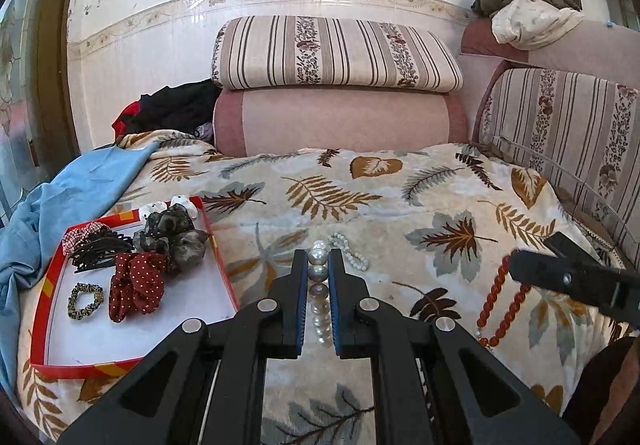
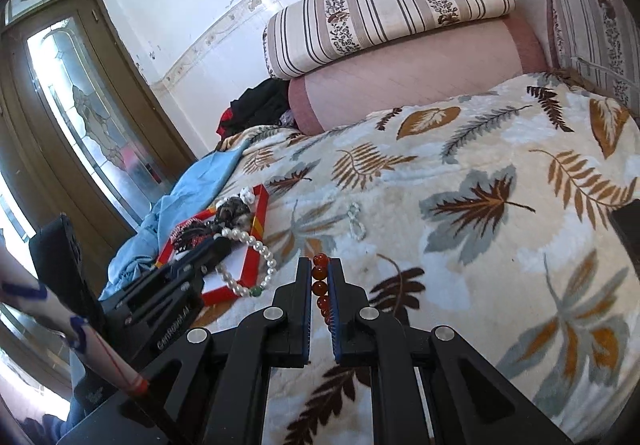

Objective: Organize jewelry
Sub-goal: 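Carry the pearl and red bead bracelets with both tools over the tray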

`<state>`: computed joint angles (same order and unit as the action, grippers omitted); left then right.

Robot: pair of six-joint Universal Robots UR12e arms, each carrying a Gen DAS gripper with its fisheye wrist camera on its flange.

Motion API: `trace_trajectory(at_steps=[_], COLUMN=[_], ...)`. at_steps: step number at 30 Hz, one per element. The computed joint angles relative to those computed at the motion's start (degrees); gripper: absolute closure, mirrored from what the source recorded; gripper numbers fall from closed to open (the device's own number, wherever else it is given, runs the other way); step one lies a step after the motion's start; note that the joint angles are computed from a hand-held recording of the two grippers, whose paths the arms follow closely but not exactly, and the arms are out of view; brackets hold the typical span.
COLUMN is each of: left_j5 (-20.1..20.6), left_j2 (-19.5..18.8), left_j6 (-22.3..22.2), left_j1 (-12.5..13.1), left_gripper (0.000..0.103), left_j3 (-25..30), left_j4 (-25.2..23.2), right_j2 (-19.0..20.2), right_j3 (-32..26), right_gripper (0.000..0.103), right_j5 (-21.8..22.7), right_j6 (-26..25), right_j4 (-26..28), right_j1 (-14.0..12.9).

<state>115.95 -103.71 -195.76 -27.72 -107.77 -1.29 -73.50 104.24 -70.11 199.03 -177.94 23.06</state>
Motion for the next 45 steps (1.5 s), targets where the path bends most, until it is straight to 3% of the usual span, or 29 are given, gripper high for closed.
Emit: trace_trajectory(at_steps=[16, 45], left_j5=[-1.55, -1.92], left_j2=[1.28, 2.82], left_j6=[-2.09, -3.98], left_j1=[1.8, 3.46], left_gripper=[0.094, 0.094], left_j3=[-1.41, -3.19], left_j4=[0.8, 1.34], right_j2=[-0.49, 0.5], right_j3=[-0.98, -3.72], right_gripper=[0.095, 0.095], right_j5=[-3.25, -3.68], right_j6=[-2.06, -4.24], right_j4=[2.5, 4.93], right_j1=[2.12, 4.1])
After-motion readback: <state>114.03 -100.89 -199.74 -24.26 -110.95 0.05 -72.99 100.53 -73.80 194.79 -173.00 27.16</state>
